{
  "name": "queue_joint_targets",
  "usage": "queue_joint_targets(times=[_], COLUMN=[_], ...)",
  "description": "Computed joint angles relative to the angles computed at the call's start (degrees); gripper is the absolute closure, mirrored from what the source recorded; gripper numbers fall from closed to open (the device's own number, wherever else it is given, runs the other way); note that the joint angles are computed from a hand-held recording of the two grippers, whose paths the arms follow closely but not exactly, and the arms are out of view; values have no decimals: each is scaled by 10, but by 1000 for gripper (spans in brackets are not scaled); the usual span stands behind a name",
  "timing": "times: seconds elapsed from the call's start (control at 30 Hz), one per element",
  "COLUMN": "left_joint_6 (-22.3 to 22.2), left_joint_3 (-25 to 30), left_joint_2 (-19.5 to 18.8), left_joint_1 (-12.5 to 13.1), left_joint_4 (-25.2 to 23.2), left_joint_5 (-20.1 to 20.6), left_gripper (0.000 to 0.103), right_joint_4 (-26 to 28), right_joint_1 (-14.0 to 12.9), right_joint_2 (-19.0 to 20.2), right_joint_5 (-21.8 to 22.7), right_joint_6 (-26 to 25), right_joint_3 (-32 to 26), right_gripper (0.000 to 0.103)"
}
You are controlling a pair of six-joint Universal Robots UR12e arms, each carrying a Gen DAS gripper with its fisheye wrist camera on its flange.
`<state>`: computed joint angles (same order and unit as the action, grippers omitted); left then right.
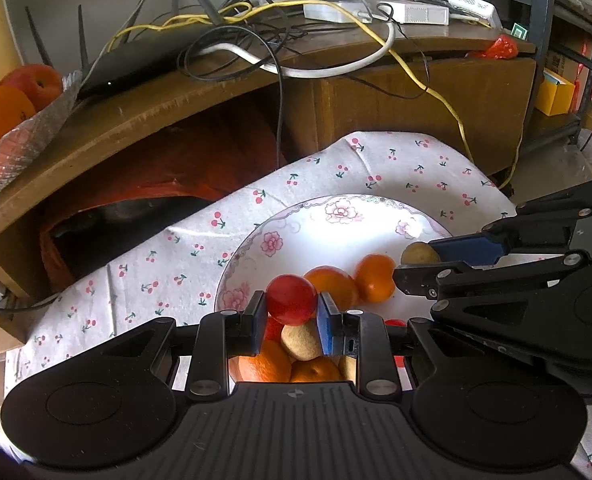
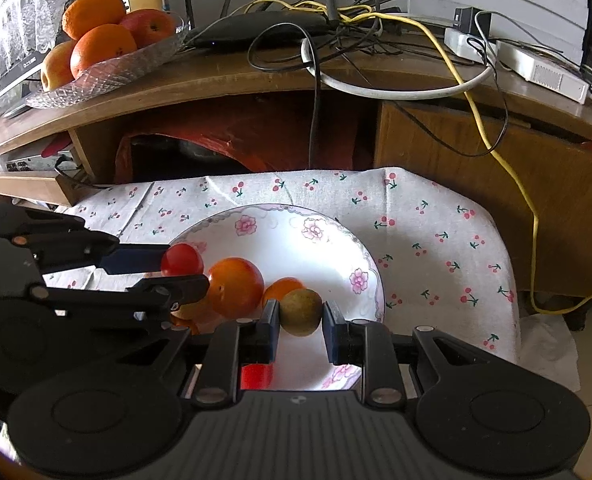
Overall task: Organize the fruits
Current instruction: 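Lower the tomato into the bowl and open the left tool while the right tool releases the potato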
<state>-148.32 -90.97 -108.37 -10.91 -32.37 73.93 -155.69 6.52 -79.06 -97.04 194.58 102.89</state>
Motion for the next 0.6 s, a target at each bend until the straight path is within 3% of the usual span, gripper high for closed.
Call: queue_joint_targets(times=[0.6], left_joint_6=[4], left_joint_3=[1], left_joint_2=[-7], left_joint_1=[-2], left_joint_4=[15], left_joint_5=[6], left_gripper=[69], right_joint_4=[1], right_joint_1=[-4], right_joint_2=[12], right_joint_5=[7], right_joint_6=[11], right_joint_3=[-4], right_gripper=[78])
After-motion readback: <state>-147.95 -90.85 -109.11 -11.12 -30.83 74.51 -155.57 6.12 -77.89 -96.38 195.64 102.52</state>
